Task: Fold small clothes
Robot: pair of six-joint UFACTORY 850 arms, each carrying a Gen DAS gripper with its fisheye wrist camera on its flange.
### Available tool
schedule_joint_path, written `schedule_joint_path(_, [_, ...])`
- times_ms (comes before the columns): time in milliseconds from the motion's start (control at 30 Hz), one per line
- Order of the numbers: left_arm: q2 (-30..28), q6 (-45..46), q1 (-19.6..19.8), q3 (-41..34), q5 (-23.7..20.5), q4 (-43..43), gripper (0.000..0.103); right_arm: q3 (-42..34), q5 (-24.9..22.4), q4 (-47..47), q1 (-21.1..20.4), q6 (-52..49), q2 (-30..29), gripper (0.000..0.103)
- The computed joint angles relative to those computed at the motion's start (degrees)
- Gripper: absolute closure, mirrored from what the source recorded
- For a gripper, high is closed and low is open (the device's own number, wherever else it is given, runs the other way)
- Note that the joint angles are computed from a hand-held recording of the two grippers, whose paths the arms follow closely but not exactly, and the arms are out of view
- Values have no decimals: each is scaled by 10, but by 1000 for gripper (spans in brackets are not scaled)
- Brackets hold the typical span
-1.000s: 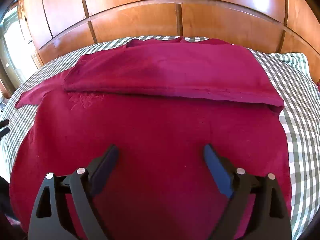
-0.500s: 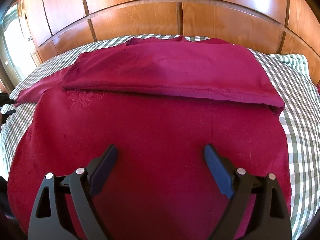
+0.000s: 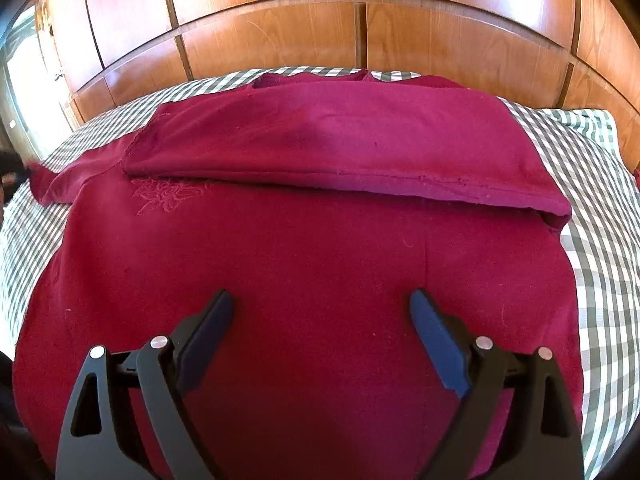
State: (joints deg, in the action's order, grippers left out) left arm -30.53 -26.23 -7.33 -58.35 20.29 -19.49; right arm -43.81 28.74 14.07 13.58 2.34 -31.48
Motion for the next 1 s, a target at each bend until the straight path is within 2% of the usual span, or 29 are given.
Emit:
schedule_joint_path(167, [37,-18,-95,-4,54,94,96,3,4,-19,-4,17,1,13])
schedule_joint_path(300, [10,-92,-168,-44,67,218,96,8,3,-78,-16,75,9,13])
schedule_joint_path(367, [-22,-81,-213,-79,50,246,96,15,4,-128,-27,123,20,15])
schedule_joint_path(433, [-63,-106,-249,-121,18,302,96,26,9,-194,-45,192,35,18])
schedule_joint_path(533, [-112,-121,-281,-166,-31,347,92,39,36,-342,-89,347,56,25])
schedule_joint_path(633, [-137,-214,-288,-177,-48,429,82,41,65,-429,-118,427,70,27])
schedule_joint_path(700, [-129,-216,-292,-157,-45,436,82,31,82,-487,-132,482,69,29])
schedule_joint_path(733, [-120,-214,-291,-140,-37,437,74,21,91,-519,-137,516,65,30])
schedule_joint_path(800, [-99,-159,-289,-105,-15,381,63,-1,105,-572,-145,575,51,32])
schedule_joint_path(833, [-91,-137,-292,-89,-6,355,62,-21,110,-600,-147,616,36,36])
schedule_joint_path(900, [-80,-127,-290,-67,7,342,62,-50,106,-620,-139,649,17,41])
schedule_joint_path(933, [-74,-114,-287,-56,12,327,62,-73,83,-625,-130,662,3,44])
schedule_joint_path(1000, [-70,-94,-281,-45,14,297,62,-104,67,-650,-123,694,-18,47])
